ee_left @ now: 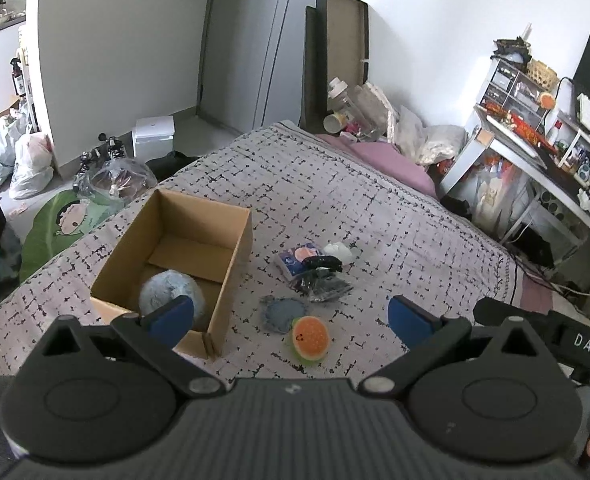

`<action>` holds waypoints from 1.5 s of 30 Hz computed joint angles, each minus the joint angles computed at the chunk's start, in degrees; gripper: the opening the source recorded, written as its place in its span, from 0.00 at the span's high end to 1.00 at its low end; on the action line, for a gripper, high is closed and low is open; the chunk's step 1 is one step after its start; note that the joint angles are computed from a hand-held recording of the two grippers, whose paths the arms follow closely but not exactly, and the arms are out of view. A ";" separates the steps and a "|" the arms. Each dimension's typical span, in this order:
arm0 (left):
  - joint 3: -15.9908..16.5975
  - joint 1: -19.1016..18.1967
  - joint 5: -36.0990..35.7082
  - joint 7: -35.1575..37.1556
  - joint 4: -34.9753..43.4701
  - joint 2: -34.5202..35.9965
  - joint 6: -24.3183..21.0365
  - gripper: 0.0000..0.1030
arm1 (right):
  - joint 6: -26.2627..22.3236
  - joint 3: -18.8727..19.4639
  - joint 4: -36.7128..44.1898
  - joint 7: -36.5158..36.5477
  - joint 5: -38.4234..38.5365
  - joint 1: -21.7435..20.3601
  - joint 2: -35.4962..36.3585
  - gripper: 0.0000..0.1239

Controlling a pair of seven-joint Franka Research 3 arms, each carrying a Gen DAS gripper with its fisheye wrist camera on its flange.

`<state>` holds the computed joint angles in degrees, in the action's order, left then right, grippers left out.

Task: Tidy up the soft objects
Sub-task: 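Move the right gripper to the burger plush while the left gripper approaches the denim plush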

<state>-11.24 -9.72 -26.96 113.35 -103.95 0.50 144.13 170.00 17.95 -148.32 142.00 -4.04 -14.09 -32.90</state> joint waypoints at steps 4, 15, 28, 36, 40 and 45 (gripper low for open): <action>-0.48 -0.55 3.62 -2.37 -0.35 0.35 0.70 0.00 | -0.36 -1.57 -0.70 -1.42 0.39 1.03 -0.07 0.17; -1.54 -0.95 7.29 -5.39 1.90 3.39 -1.95 0.00 | -0.40 -2.83 -1.86 -3.23 1.04 0.90 1.75 0.17; -3.34 -0.40 7.86 -4.44 5.36 8.06 -3.79 0.01 | 2.64 -7.39 -1.16 -7.25 5.76 4.67 7.14 0.17; -4.27 -0.56 8.89 -5.97 6.63 10.70 -2.69 0.07 | 4.04 -11.12 -1.24 -9.63 11.28 8.22 9.28 0.17; -4.70 -0.56 9.24 -7.56 7.80 12.34 -3.28 0.15 | 6.50 -17.80 -1.19 -15.03 18.65 15.59 11.06 0.18; -5.14 -0.76 10.66 -9.90 9.46 14.72 -4.58 0.24 | 8.21 -22.75 0.22 -21.38 27.18 21.75 13.55 0.18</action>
